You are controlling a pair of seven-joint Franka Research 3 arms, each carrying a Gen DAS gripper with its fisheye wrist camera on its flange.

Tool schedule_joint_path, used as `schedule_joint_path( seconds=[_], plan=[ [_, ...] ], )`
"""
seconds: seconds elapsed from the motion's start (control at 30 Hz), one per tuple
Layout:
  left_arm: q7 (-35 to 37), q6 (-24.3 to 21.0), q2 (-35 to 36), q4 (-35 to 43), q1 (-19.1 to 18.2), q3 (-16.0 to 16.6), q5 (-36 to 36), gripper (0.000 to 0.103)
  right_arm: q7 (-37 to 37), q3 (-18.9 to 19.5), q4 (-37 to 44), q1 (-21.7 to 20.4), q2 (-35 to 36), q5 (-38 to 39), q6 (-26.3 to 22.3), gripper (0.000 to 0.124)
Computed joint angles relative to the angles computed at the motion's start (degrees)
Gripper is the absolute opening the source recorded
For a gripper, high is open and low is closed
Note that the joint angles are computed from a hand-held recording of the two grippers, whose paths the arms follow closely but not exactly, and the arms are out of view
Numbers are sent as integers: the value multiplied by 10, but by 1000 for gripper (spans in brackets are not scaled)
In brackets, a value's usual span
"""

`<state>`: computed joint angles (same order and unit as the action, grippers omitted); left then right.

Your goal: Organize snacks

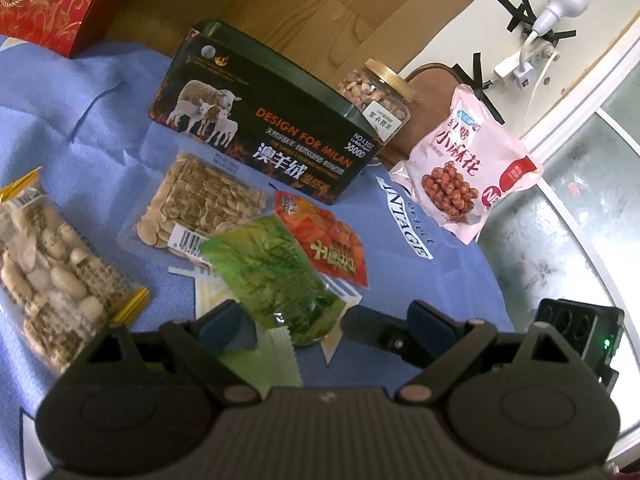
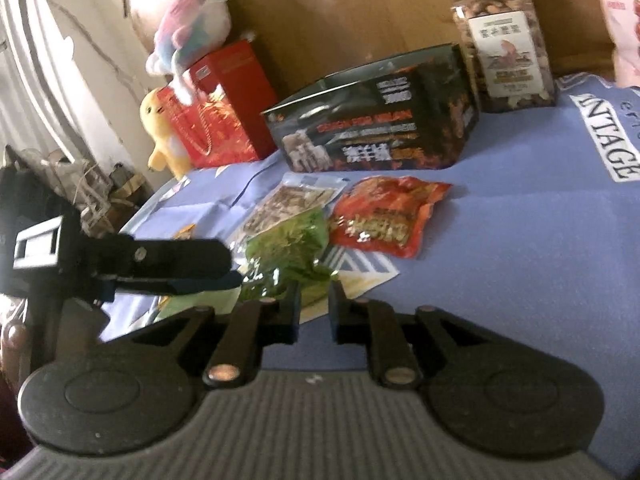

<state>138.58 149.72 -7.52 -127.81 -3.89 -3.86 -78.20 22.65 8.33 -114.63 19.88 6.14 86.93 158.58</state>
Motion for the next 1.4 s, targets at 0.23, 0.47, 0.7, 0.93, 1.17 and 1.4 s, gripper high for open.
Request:
schedule_joint_path(
  seconds=[0.23, 0.47, 0.7, 0.93, 1.17, 1.4],
  plan=[
    [10, 0, -2, -3, 0, 0, -7, 94, 10, -2, 1, -4, 1, 6, -7, 22],
    [15, 0, -3, -4, 0, 0, -11, 95, 13, -2, 2, -6, 2, 7, -14, 23],
    [16, 0, -4, -5, 0, 0, -11, 95, 14, -2, 2, -5, 2, 7, -13, 24],
    [16, -1, -4, -5, 0, 1, -11, 95, 21, -3, 2, -8, 2, 5, -23, 25],
    [17, 0, -4, -5, 0, 1, -12, 95, 70, -6, 25, -19, 20, -30, -66, 26],
    [14, -7, -3, -4, 2, 3, -18, 97, 56, 2, 36, -23, 29, -34, -71, 25]
  ],
)
